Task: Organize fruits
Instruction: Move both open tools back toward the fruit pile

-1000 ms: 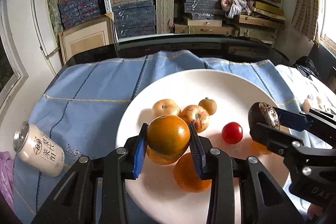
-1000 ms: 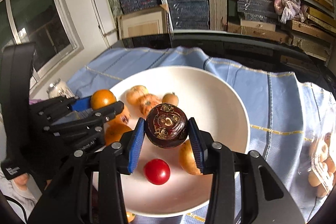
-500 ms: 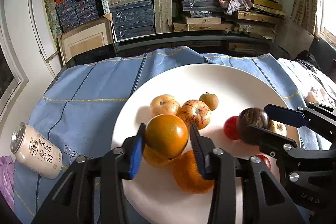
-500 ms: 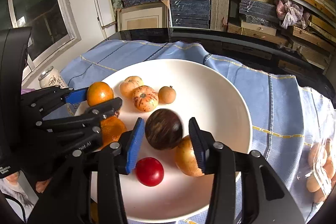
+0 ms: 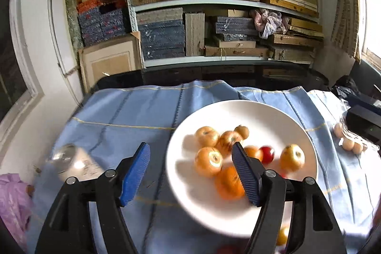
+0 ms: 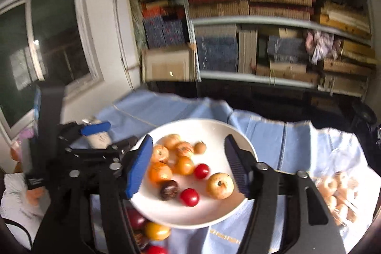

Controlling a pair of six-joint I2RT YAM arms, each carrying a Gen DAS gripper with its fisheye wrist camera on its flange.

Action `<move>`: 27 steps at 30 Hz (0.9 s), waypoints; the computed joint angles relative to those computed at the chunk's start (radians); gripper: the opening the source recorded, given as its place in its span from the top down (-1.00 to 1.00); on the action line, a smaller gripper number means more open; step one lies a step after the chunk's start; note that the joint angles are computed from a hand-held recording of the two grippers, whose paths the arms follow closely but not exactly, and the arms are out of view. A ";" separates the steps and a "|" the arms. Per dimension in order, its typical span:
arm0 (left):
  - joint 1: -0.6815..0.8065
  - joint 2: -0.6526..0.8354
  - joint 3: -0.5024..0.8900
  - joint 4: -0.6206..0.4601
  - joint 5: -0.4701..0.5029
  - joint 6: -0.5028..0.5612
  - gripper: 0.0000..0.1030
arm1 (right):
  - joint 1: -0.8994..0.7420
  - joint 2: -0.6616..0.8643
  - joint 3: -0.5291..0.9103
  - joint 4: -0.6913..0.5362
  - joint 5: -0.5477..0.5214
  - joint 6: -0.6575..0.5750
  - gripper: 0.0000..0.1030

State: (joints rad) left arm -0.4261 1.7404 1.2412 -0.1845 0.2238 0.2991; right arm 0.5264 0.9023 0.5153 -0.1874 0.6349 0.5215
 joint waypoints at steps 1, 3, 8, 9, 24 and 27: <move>0.008 -0.034 -0.031 0.004 -0.003 0.014 -0.40 | 0.085 -0.039 0.016 -0.072 0.076 0.032 -0.29; 0.034 -0.121 -0.120 0.022 0.002 0.046 -0.45 | 0.272 -0.066 0.056 -0.217 0.236 0.132 -0.32; 0.098 -0.283 -0.321 0.031 0.055 0.132 -0.54 | 0.708 0.107 0.187 -0.737 0.514 0.734 -0.44; 0.102 -0.301 -0.354 0.033 0.060 0.147 -0.54 | 0.764 0.155 0.204 -0.822 0.527 0.861 -0.45; 0.159 -0.286 -0.541 0.081 0.169 0.196 -0.54 | 0.837 0.228 -0.107 -0.574 0.407 1.254 -0.52; 0.148 -0.246 -0.528 0.073 0.164 0.200 -0.54 | 0.820 0.207 -0.133 -0.531 0.388 1.222 -0.54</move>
